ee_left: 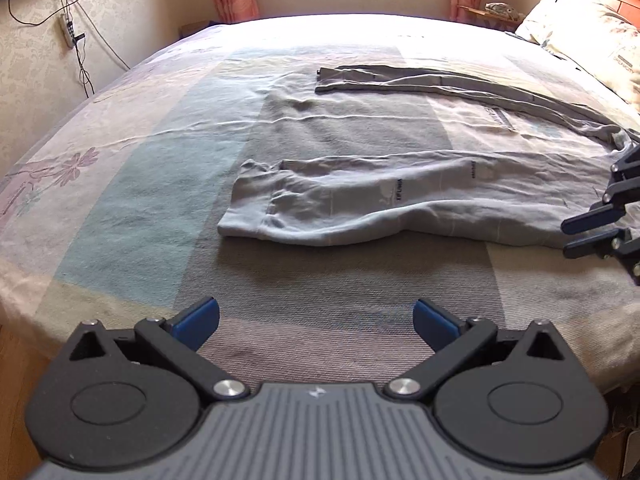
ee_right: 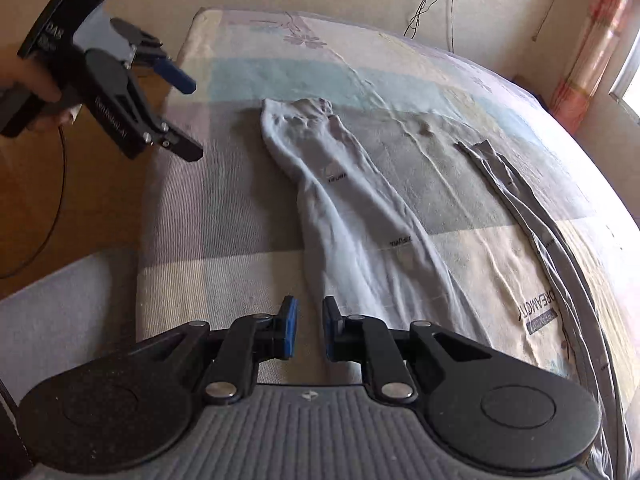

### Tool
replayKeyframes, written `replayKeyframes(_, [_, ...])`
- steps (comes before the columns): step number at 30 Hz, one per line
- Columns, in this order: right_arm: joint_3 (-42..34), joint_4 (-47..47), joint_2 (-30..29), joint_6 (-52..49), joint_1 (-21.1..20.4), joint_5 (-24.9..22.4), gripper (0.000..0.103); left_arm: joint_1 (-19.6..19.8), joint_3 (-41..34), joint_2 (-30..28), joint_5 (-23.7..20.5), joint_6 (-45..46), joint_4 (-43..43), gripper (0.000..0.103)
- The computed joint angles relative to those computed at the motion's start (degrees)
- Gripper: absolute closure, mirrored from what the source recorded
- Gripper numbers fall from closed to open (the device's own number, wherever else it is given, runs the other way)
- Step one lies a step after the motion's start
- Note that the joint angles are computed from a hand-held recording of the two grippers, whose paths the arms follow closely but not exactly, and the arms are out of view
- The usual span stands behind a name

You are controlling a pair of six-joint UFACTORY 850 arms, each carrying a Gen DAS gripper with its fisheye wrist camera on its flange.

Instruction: Fold clothes

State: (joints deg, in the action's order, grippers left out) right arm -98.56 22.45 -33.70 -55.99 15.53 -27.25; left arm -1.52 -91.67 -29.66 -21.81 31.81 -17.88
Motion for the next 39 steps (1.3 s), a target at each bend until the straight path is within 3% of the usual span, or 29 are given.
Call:
replayKeyframes(3, [2.34, -3.83, -0.16, -0.57, 1.36, 6.77, 0.086, -0.41, 0.29, 0.63, 0.01, -0.06, 0.31, 0.0])
replayKeyframes(8, [-3.27, -2.05, -4.67, -1.49, 0.79, 3.78, 0.087, -0.62, 0.82, 1.28, -0.47, -2.23, 2.33, 0.001])
replayKeyframes(12, [-10.16, -0.83, -8.07, 3.68, -0.2, -4.88, 0.1, -0.82, 0.78, 1.25, -1.35, -2.63, 3.47, 0.0])
replayKeyframes(14, [-15.78, 6.72, -10.23, 3.55, -1.95, -15.67, 0.1, -0.73, 0.76, 1.33, -1.66, -0.52, 1.94, 0.0])
replayKeyframes(15, [-17.09, 8.66, -10.61, 3.38, -2.57, -18.85, 0.099, -0.66, 0.68, 1.32, -1.85, 0.43, 1.15, 0.0])
replayKeyframes(17, [-17.37, 8.42, -10.27, 5.85, -3.12, -19.71, 0.093, -0.63, 0.36, 1.12, -2.09, 0.82, 0.88, 0.0])
replayKeyframes(19, [-14.24, 7.67, -8.06, 6.52, -3.12, -16.38, 0.078, -0.9, -0.26, 0.66, -1.87, -1.03, 3.0, 0.0])
replayKeyframes(21, [-11.06, 6.76, -5.82, 7.22, -3.07, -12.82, 0.077, -1.07, -0.66, 0.37, -1.77, -1.41, 3.61, 0.0])
replayKeyframes(24, [-7.73, 8.6, -3.59, 3.49, -2.35, -11.2, 0.075, -1.08, -0.82, 0.22, -2.02, -0.21, 2.16, 0.0])
replayKeyframes(27, [-2.75, 3.97, -0.34, 4.86, -1.3, -8.17, 0.072, -1.15, -0.22, 0.57, -1.71, 0.1, 1.93, 0.0])
replayKeyframes(31, [9.42, -7.57, 8.03, 14.15, -1.8, -0.75, 0.072, -1.3, -0.12, 0.34, -2.49, 0.4, 2.52, 0.001])
replayKeyframes(36, [19.9, -30.73, 15.24, 36.4, -3.33, 2.35, 0.073, -2.66, -1.17, -0.46, -2.83, 0.82, 3.2, 0.001])
replayKeyframes(39, [22.25, -36.32, 16.35, 41.33, -4.39, 4.44, 0.073, -3.73, -1.5, -0.36, -2.76, 3.72, 0.64, 0.001])
